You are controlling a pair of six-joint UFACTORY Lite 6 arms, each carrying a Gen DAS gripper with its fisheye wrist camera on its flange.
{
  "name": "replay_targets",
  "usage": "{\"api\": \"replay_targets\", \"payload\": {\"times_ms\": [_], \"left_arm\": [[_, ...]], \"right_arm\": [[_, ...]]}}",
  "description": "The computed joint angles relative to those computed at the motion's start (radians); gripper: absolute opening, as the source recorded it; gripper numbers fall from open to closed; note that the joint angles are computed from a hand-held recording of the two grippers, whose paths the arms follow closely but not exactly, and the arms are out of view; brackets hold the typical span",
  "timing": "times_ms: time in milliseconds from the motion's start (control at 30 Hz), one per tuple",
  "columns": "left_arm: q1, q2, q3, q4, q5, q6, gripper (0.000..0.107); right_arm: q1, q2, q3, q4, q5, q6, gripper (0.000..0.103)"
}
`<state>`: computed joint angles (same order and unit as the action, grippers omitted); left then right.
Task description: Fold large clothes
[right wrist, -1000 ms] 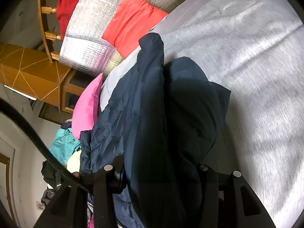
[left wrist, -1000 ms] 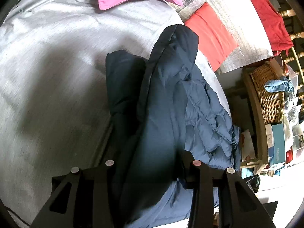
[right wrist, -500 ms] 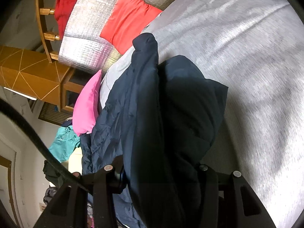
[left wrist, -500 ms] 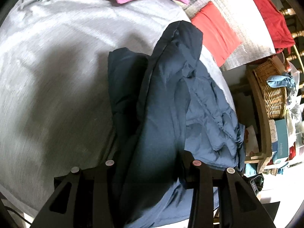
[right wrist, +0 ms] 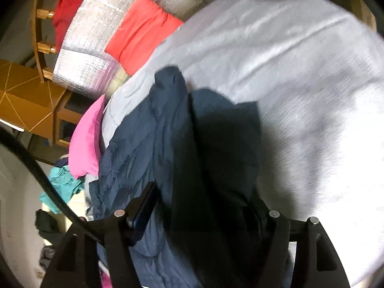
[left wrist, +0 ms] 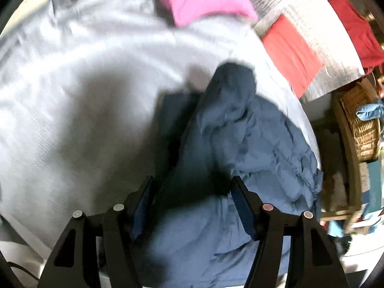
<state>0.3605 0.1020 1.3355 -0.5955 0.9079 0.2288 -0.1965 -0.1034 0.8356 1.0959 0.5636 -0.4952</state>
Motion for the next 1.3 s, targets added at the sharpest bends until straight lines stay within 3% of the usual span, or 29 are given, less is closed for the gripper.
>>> {"api": "replay_targets", "payload": {"times_ms": [167,267,333,400,533,600,767,867,1167,1300], "left_arm": [[-0.074,-0.192,-0.117,0.061,-0.127,0.033,0.066],[-0.110,-0.269,-0.193,0.064,-0.135,0.096,0.067],[-0.127,-0.311,-0.242,0.079,-0.131,0.116,0.067],[-0.150,-0.340,-0.295,0.123,-0.131,0.104,0.067],[-0.238,-0.296,-0.325,0.308,-0.166,-0.015,0.067],[-0.248,-0.282,-0.336,0.329,-0.182,-0.008,0.070],[-0.206,-0.246,-0.311,0.238,-0.198,0.112,0.073],[-0.171,-0.162,-0.197,0.153,-0.160,0.164,0.073],[-0.231,0.350,0.403,0.221,-0.070,-0.051,0.073],[-0.233,0.566,0.658,0.238,-0.017,-0.124,0.073]], "right_arm": [[0.097,-0.315,-0.151,-0.150,-0.174,0.108,0.071],[0.236,-0.495,-0.235,-0.320,-0.275,0.262,0.069],[0.303,-0.543,-0.262,-0.369,-0.278,0.308,0.066],[0.350,-0.529,-0.277,-0.404,-0.255,0.337,0.065],[0.421,-0.260,-0.187,-0.581,-0.212,0.517,0.065],[0.441,-0.204,-0.150,-0.659,-0.213,0.579,0.064],[0.369,-0.219,-0.102,-0.503,-0.146,0.404,0.063],[0.279,-0.173,-0.027,-0.313,-0.125,0.196,0.063],[0.229,0.299,0.460,-0.312,-0.127,0.223,0.063],[0.230,0.498,0.675,-0.402,-0.113,0.302,0.063]]}}
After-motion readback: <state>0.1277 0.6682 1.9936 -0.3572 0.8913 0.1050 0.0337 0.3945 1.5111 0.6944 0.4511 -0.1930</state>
